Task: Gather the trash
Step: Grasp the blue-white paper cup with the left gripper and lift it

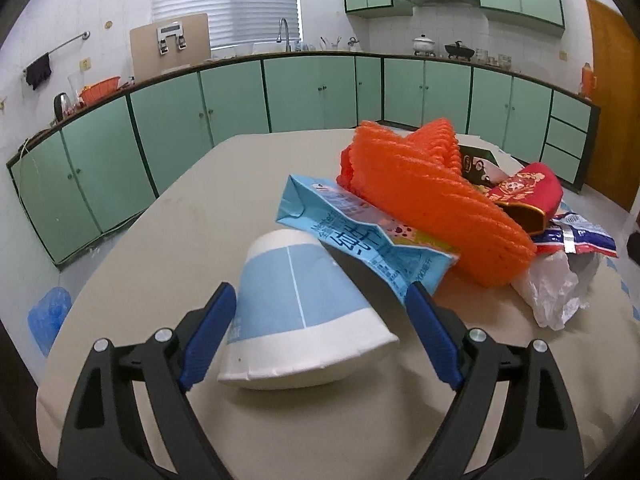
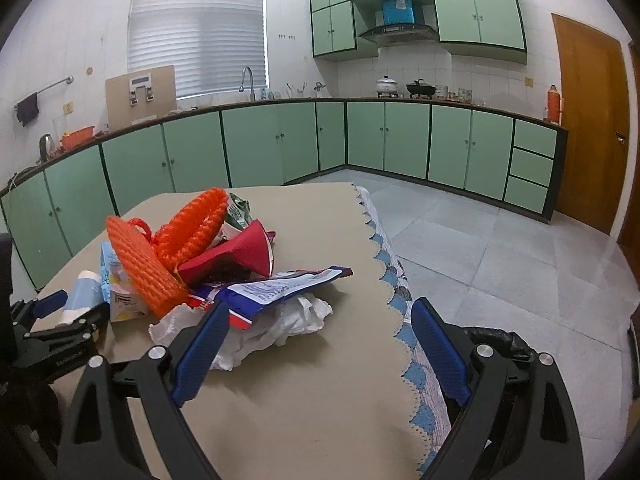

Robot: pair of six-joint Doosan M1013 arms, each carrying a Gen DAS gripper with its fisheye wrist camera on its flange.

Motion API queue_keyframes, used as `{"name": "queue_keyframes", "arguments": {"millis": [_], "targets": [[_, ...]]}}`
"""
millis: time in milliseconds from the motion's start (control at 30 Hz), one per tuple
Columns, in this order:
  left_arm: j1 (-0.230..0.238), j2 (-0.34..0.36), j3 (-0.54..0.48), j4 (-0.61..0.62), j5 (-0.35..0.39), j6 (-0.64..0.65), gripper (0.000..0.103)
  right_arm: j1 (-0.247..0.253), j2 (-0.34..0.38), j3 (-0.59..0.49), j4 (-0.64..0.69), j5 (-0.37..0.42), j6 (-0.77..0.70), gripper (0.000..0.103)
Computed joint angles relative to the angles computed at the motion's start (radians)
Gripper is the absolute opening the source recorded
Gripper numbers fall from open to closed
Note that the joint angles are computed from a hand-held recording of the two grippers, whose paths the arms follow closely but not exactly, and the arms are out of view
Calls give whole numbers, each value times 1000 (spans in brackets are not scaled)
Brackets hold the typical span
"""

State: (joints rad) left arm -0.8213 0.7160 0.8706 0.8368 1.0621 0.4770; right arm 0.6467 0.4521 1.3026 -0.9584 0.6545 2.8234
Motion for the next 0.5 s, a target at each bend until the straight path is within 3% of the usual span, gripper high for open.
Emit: {"name": "queue_keyframes", "arguments": {"millis": [367,467,500], "targets": [[6,-34,57,8,-62,-47,67,6,24,-38,48,-8,-75,90],[-2,-51,83,57,-78,-84,42,5,31,-50,66,-8,-96,90],[-4,-53,83,65,-80,-78,38,3,33,-55,76,-8,-105,90]]}}
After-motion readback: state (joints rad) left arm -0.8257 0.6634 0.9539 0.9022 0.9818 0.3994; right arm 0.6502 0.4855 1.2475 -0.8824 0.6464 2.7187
